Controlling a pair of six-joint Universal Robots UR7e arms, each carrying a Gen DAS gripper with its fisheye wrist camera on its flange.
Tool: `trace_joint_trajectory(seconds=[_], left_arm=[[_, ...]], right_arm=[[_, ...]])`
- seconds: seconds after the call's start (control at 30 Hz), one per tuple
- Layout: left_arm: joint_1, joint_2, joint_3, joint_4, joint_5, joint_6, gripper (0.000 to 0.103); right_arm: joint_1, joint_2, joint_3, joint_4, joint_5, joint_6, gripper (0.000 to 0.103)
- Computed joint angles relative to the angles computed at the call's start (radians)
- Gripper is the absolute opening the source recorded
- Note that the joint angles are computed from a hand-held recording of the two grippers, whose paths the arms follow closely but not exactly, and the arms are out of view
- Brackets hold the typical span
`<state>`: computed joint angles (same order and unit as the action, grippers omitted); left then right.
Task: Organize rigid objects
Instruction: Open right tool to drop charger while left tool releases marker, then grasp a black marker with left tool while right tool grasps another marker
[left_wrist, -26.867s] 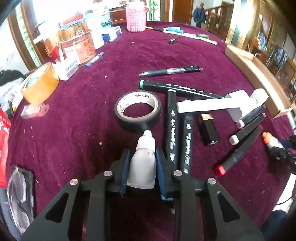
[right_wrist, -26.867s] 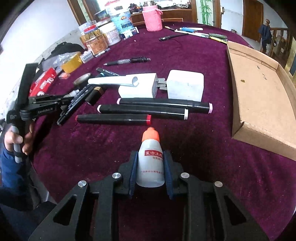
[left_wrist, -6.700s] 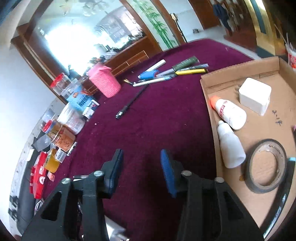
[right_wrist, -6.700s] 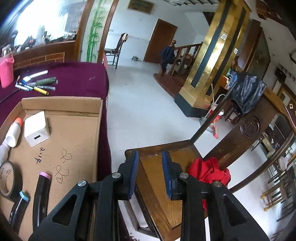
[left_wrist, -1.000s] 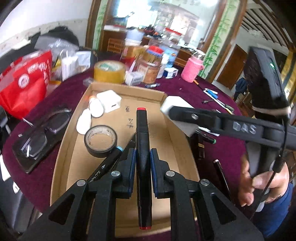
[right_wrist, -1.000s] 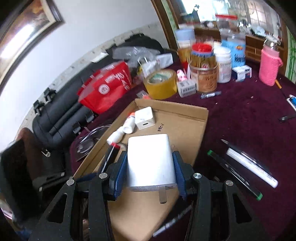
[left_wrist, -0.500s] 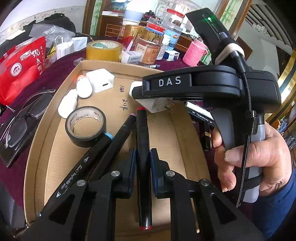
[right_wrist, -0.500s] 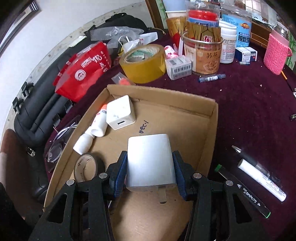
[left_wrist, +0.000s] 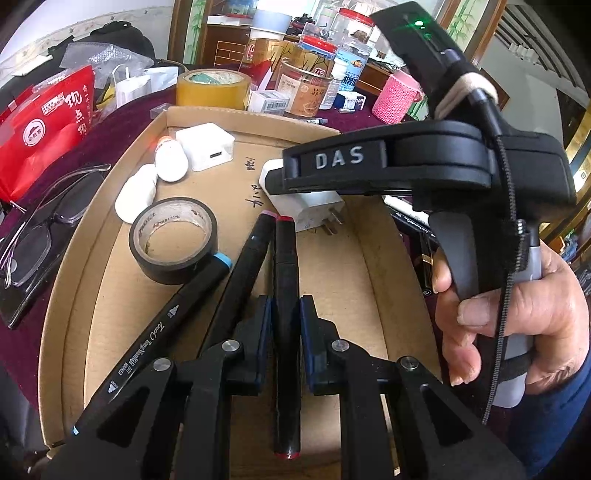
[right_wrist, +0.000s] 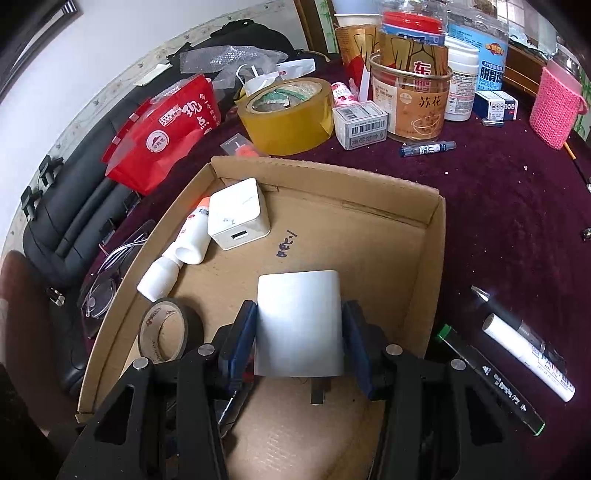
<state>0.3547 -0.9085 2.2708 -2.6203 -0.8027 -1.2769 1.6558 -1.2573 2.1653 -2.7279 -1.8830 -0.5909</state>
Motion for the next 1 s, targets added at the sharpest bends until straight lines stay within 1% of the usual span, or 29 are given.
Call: trace_joint_trajectory(seconds=[0.13,0.2,0.27,0.4,0.47,0.5,0.53,0.57,0.63,0.77,0.83,0.93,1.0], left_arm=[[-0.013,-0.006,-0.007,0.05,0.013,-0.022,0.014],[-0.026,-0.016,-0.012,0.097,0.024,-0.049,0.014],[-0.038,-0.026,-0.009,0.114,0.031,-0.061,0.014],[-0.073,-0.051,-0.005,0.145,0.042,-0.085,0.014],[-0.085,-0.051,-0.01,0.148,0.044,-0.085,0.014],[-0.088,-0.05,-0.013,0.145,0.044,-0.079,0.014],[-0.094,-0.045,-0.019,0.141,0.043,-0.071,0.014],[-0.098,-0.04,-0.025,0.136,0.042,-0.059,0.014],[-0.106,-0.022,-0.044,0.129,0.039,-0.033,0.014],[-0.112,0.024,-0.093,0.118,0.019,0.031,0.015],[-0.112,0.053,-0.128,0.13,0.01,0.063,0.015],[-0.108,0.089,-0.18,0.16,-0.003,0.101,0.015],[-0.108,0.107,-0.204,0.17,-0.008,0.118,0.015]], right_arm=[[-0.002,-0.045,0.023,-0.023,0.035,-0.018,0.043],[-0.006,-0.078,0.032,-0.013,0.061,-0.031,0.043],[-0.03,-0.155,0.053,0.036,0.135,-0.062,0.043],[-0.084,-0.316,0.11,0.094,0.233,-0.149,0.043],[-0.139,-0.436,0.143,0.152,0.295,-0.222,0.043],[-0.16,-0.473,0.152,0.171,0.313,-0.243,0.044],[-0.201,-0.532,0.164,0.206,0.34,-0.278,0.044],[-0.225,-0.56,0.168,0.224,0.351,-0.296,0.044],[-0.303,-0.632,0.18,0.27,0.382,-0.353,0.044],[-0.438,-0.694,0.196,0.311,0.408,-0.438,0.044],[-0.489,-0.705,0.184,0.358,0.422,-0.462,0.044],[-0.508,-0.7,0.166,0.403,0.401,-0.459,0.044],[-0.497,-0.686,0.165,0.4,0.361,-0.459,0.043]])
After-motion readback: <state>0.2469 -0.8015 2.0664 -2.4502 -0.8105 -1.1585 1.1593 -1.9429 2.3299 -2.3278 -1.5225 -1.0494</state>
